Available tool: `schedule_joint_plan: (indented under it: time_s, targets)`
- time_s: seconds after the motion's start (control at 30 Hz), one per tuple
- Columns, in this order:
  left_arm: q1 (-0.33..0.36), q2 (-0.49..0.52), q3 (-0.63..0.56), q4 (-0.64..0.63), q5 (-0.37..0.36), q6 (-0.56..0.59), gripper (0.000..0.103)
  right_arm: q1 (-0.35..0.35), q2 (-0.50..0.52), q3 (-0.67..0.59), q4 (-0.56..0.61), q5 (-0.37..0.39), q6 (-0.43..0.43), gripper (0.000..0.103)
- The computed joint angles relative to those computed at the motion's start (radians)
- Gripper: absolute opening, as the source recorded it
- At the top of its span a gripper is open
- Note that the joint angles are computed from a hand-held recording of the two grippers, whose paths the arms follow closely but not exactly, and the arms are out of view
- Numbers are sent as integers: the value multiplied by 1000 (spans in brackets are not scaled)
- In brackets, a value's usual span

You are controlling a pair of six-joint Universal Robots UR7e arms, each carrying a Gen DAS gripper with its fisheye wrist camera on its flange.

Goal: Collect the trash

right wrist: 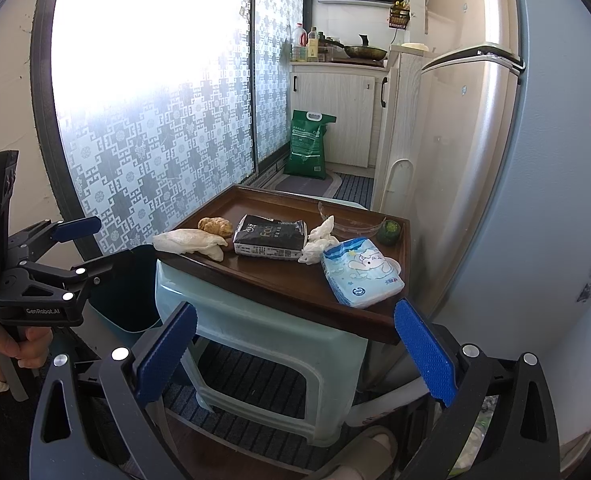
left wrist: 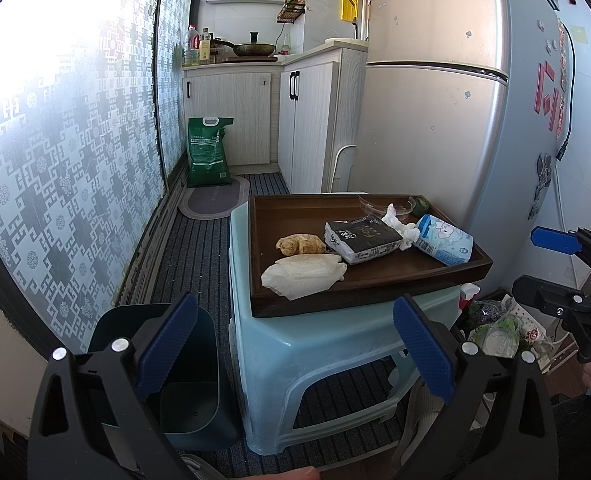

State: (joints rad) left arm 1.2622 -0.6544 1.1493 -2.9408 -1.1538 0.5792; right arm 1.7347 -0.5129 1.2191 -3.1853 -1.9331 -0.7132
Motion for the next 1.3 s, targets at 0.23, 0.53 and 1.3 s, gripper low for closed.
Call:
schedule_joint_plan:
  time_s: [0.23,0.53,1.3]
  targets:
    - [2,-1,-1,2,1,-1,100,-1,1,3,-3,3,-2,100]
    - [0,1,-1,-1,2,1,100,-1,0,5,-4,4,-1,100]
    - [6,24,-133,262,2,44,58,10,-27,1,61,10,85,100]
